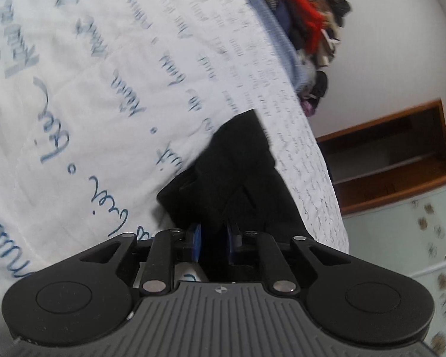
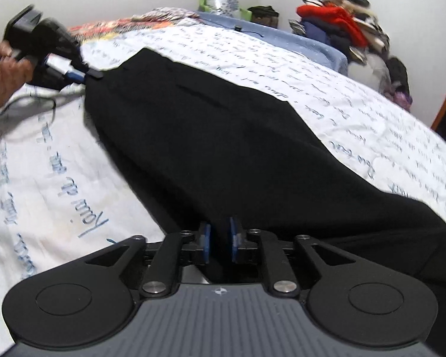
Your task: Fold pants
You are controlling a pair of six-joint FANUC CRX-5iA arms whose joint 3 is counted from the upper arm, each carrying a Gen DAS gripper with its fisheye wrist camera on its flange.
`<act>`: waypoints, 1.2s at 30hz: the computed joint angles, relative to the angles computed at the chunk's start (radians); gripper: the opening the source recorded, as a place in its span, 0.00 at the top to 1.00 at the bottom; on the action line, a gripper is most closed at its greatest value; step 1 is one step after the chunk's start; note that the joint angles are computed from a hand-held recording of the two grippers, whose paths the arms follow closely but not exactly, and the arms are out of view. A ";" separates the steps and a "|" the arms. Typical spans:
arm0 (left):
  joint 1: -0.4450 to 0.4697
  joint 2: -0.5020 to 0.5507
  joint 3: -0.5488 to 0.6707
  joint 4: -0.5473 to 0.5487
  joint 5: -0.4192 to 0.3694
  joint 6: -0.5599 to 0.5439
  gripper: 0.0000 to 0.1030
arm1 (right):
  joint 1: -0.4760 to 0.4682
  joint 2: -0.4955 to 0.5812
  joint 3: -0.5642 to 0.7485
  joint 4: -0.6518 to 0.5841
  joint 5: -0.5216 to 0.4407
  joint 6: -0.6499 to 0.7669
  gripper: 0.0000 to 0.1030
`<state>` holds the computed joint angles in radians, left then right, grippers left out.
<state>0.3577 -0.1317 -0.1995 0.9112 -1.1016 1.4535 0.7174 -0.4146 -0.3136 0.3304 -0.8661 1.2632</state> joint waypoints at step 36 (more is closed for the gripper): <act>-0.723 -0.120 -0.299 0.237 0.795 -0.656 0.21 | -0.724 0.715 0.861 -0.093 -0.543 -0.208 0.63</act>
<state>-0.3650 -0.2521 -0.4986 1.1487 -0.3070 0.7976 -0.0070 0.3002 0.5471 0.2373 -1.4094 1.0554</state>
